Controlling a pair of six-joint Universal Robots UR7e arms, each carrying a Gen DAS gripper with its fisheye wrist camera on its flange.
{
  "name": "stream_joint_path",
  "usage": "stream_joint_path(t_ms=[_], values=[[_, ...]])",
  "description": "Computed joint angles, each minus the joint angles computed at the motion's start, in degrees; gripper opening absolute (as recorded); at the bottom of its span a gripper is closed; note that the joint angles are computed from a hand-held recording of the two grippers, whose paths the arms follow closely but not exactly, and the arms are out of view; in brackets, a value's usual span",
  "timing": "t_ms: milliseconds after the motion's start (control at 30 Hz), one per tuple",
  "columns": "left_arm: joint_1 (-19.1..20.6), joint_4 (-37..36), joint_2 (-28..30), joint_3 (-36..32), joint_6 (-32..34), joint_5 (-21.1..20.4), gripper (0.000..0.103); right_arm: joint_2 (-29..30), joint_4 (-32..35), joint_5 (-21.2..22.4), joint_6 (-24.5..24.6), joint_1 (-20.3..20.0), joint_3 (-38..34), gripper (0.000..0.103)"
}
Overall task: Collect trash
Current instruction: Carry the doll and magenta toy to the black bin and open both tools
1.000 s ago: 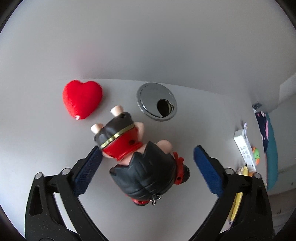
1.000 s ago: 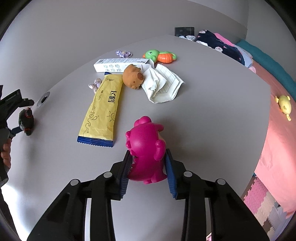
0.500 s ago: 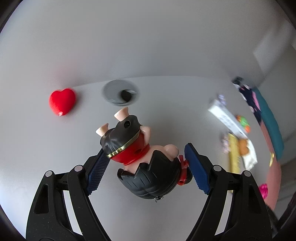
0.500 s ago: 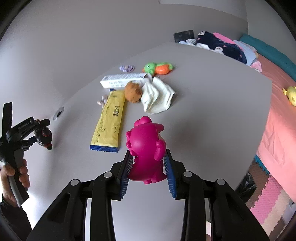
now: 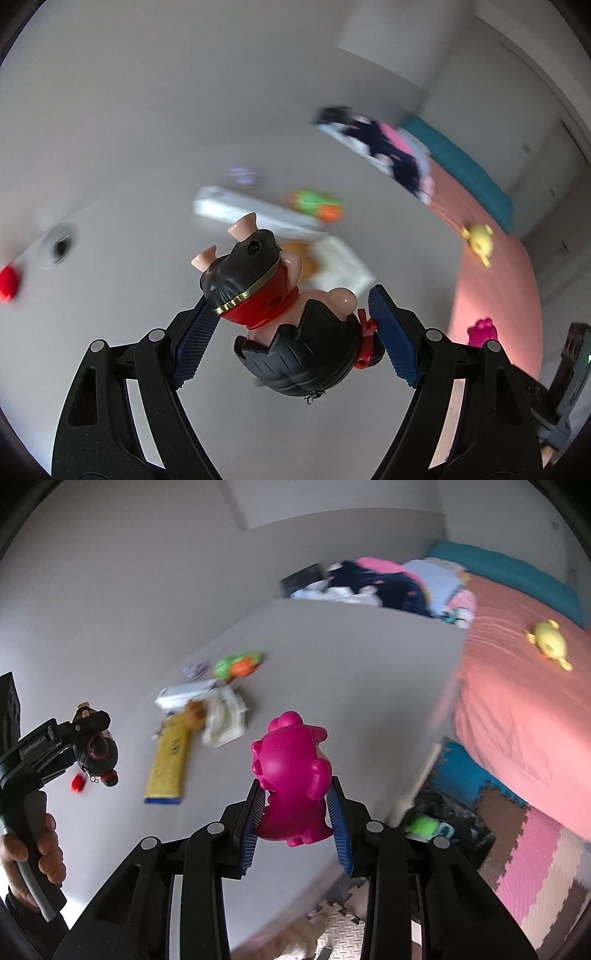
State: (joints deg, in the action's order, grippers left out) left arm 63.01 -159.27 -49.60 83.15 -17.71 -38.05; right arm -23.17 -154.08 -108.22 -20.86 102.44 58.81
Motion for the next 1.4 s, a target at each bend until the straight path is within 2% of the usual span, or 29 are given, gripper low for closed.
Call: stream_joint_path(t_ms=[333, 500, 633, 800, 967, 1000, 1033, 1067, 1100, 1200, 1300, 1400], values=[[-1.37, 11.98, 13.45, -18.72, 9.76, -10.63, 0.078, -5.81, -9.62, -8.01, 5.63, -2.90, 6.40, 0.036], [-3.03, 17.20, 19.57, -26.84, 13.40, -13.37, 0.078, -8.23, -14.14, -10.45, 7.47, -4.27, 10.65, 0.036], [-4.34, 19.15, 23.19, -30.49, 14.53, -15.17, 0.078, -9.90, -15.04, -11.28, 7.64, -5.49, 12.88, 0.036], [-5.55, 20.58, 26.82, -34.11, 14.32, -15.26, 0.078, -11.58, -15.10, -10.39, 6.00, -6.81, 14.62, 0.036], [-6.80, 24.12, 31.40, -39.92, 14.48, -12.70, 0.080, -11.41, -15.13, -11.32, 3.17, -7.73, 14.79, 0.037], [-6.99, 25.15, 32.24, -41.12, 14.40, -12.11, 0.084, -11.15, -15.19, -11.95, 2.94, -7.80, 14.58, 0.051], [-7.17, 25.23, 32.92, -41.90, 14.26, -10.70, 0.097, -10.97, -16.07, -12.09, 2.49, -7.95, 14.67, 0.088], [-7.61, 23.06, 33.36, -41.54, 14.60, -8.34, 0.097, -10.91, -17.82, -11.89, 1.92, -8.07, 15.09, 0.100], [-7.92, 21.94, 33.76, -41.53, 15.03, -6.57, 0.097, -10.94, -20.19, -11.30, 1.01, -8.23, 15.75, 0.101], [-8.11, 23.10, 35.47, -44.23, 16.31, -3.37, 0.097, -11.17, -21.14, -10.30, 0.41, -8.64, 16.16, 0.101], [-8.05, 22.56, 35.14, -43.70, 16.97, -2.58, 0.097, -11.75, -19.47, -7.66, 2.16, -9.34, 16.21, 0.101], [-7.81, 22.61, 34.12, -42.40, 16.06, -2.79, 0.097, -11.43, -19.08, -7.21, 2.33, -9.32, 15.70, 0.101]])
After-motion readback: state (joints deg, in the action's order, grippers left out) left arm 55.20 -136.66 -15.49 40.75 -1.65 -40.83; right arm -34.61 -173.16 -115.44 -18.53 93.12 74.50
